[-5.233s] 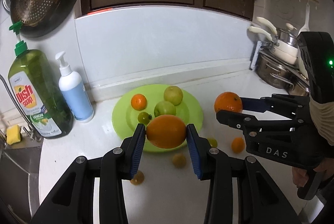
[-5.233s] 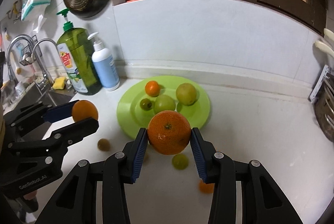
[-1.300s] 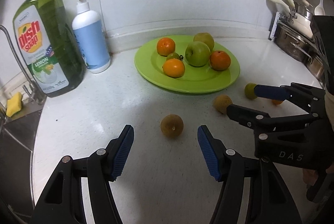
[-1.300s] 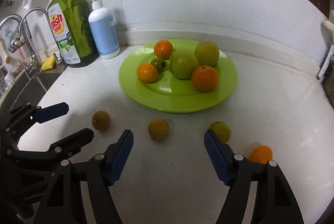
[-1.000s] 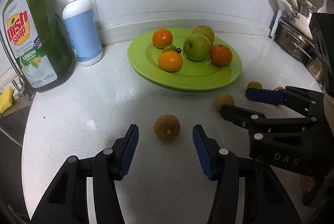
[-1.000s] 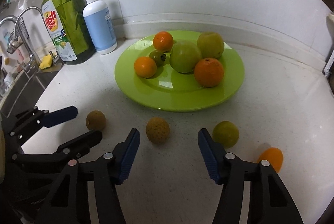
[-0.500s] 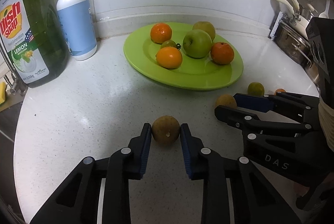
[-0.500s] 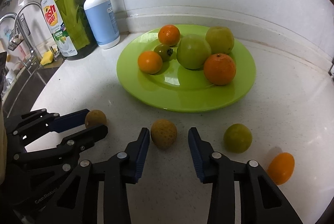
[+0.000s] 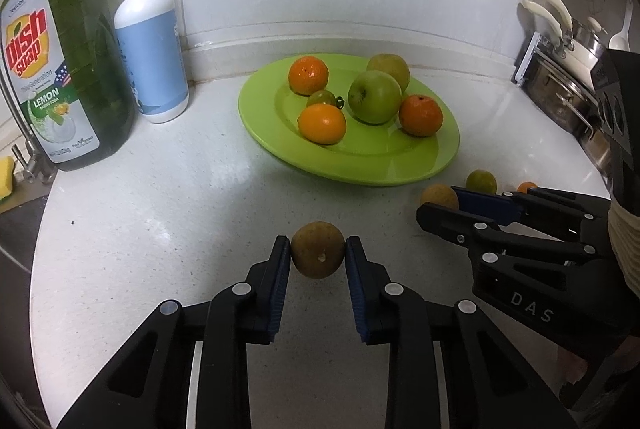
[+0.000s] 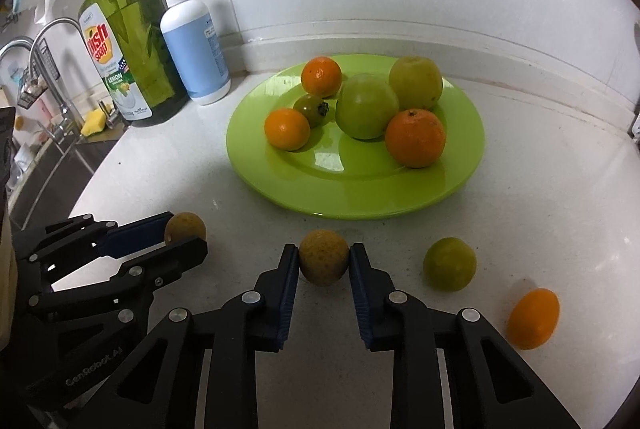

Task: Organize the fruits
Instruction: 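Grasp the brown round fruit with the left gripper while the right gripper grasps another brown fruit, then carry both brown fruits onto the green plate and open both grippers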

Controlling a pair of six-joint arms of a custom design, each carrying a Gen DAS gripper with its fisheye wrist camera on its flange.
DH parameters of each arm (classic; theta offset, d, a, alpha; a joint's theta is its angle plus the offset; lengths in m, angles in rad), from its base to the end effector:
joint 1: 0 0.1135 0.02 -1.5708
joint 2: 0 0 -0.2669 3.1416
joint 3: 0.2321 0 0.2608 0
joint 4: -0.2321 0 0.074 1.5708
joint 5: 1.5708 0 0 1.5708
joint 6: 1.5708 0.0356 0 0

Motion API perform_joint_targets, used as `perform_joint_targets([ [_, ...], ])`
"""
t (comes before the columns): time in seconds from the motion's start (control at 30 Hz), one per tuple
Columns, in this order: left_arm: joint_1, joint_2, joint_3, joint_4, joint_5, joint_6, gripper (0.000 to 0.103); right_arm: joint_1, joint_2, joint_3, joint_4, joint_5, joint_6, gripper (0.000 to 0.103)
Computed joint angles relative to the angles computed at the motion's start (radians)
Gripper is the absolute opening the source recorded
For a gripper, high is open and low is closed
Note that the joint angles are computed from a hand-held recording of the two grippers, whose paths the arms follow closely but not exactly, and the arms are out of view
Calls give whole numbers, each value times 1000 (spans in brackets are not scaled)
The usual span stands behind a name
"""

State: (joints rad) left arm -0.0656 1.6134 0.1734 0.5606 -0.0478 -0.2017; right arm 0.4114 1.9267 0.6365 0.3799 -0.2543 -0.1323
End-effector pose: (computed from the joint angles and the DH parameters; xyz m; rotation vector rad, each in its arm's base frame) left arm 0.1935 -0.0110 0.0519 -0.1876 2.4425 -0.0595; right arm 0.2782 0.1312 0.0508 -0.7732 2.3678 0.4337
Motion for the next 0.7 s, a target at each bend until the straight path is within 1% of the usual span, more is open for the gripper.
perform_joint_targets([
  [0.13, -7, -57, -14, -26, -4, -5, 28, -10, -36, -21, -3, -14, -4, 27],
  [0.23, -24, -127, -27, -65, -18, -14, 28, -19, -75, -43, -9, -26, -10, 27],
  [0.47, -73, -328, -41, -205, -57, -39, 28, -39, -185, -90, -31, -55, -12, 27],
  [0.6, -101, -414, -29, -283, -82, -46, 28, -56, -256, -113, -49, -74, -14, 27],
  [0.7, -119, -448, -9, -320, -99, -42, 28, -68, -300, -119, -68, -81, -16, 27],
])
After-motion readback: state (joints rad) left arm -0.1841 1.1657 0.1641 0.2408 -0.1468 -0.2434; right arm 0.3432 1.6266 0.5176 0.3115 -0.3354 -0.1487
